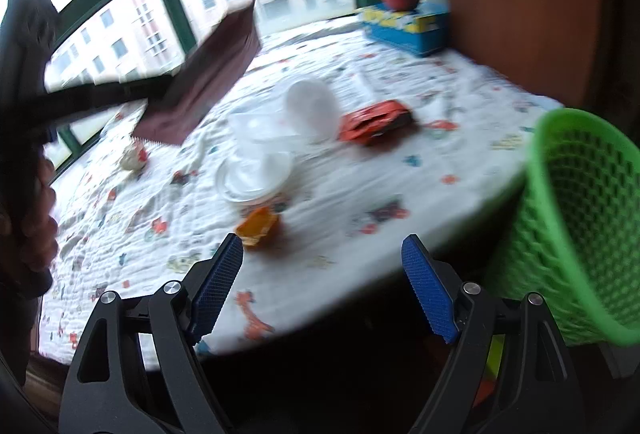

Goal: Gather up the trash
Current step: 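Grasp the orange peel with the right tool while the left tool holds the pink wrapper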

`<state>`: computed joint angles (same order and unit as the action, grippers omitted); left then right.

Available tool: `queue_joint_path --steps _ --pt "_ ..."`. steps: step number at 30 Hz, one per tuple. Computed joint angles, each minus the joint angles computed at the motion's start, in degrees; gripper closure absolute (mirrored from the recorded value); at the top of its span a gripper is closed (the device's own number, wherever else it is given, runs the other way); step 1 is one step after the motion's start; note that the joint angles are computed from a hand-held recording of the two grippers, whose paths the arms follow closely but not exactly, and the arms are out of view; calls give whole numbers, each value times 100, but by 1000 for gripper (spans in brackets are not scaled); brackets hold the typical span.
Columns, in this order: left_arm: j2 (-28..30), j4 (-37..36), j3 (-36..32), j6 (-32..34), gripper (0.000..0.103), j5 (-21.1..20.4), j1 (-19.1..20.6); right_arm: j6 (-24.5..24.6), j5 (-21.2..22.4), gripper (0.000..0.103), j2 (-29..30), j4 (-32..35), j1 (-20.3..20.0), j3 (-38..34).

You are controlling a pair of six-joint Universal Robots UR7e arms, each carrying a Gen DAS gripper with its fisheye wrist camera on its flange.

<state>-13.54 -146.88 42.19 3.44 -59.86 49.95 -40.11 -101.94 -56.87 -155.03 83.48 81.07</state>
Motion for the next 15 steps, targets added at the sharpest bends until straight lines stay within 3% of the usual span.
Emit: queue_joint_path --steps 9,15 --pt "-290 -273 366 -82 99 102 40 6 -198 37 644 334 159 -427" --pt "-371 -365 492 -106 99 88 64 6 -418 43 909 126 235 -503"
